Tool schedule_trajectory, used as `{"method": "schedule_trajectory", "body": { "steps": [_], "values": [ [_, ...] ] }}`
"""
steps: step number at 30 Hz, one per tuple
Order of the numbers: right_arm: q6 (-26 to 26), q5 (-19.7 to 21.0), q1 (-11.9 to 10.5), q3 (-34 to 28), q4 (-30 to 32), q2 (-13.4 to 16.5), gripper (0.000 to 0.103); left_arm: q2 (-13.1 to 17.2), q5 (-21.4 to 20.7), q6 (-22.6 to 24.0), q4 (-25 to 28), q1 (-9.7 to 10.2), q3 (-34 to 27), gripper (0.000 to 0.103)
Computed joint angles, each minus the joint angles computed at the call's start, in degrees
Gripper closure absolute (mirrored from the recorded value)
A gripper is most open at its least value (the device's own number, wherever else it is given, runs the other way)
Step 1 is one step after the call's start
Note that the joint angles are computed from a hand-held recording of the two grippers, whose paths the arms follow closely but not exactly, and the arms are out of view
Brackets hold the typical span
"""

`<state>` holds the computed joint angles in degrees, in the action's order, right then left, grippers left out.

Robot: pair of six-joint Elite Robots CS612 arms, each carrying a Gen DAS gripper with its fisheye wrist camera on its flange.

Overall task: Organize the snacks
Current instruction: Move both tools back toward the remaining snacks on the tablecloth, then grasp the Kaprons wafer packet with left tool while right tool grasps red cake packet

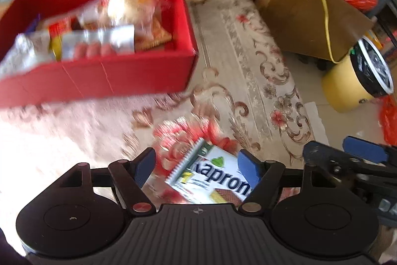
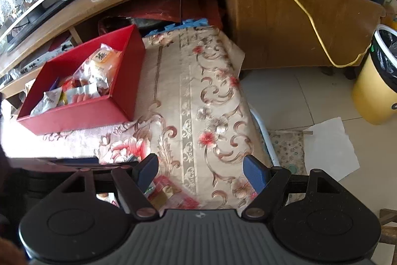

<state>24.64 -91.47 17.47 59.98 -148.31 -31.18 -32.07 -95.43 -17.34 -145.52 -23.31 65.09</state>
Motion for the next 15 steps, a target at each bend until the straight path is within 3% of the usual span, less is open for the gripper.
{"method": "schedule_trajectory", "body": {
  "steps": [3,5,10,13,15],
  "values": [
    [-0.1,0.8,-0.3,1.2,-2.4,-0.6,0.030,0.5,0.1,-3.0,1.2,-0.44,-1.1,0.023],
    [-0.7,-0.5,-0.2,1.5,-3.0,-0.8,0.029,0.6,0.8,-3.0,2.6,-0.75,-1.6,0.021],
    [0.1,0.6,-0.5,2.4,-4.7,-1.4,0.029,-0.2,2.1,-3.4,2.7,-1.02,0.2,0.022],
    [-0.3,1.0,-0.4,2.4,-4.9,-1.4,0.029,-1.4,3.1,-1.6,2.1,-0.93,2.2,0.027],
    [-1.0,1.4,-0.3,2.1,-4.2,-1.3,0.029,-2.2,4.3,0.2,1.9,-0.79,3.5,0.035]
  ]
}}
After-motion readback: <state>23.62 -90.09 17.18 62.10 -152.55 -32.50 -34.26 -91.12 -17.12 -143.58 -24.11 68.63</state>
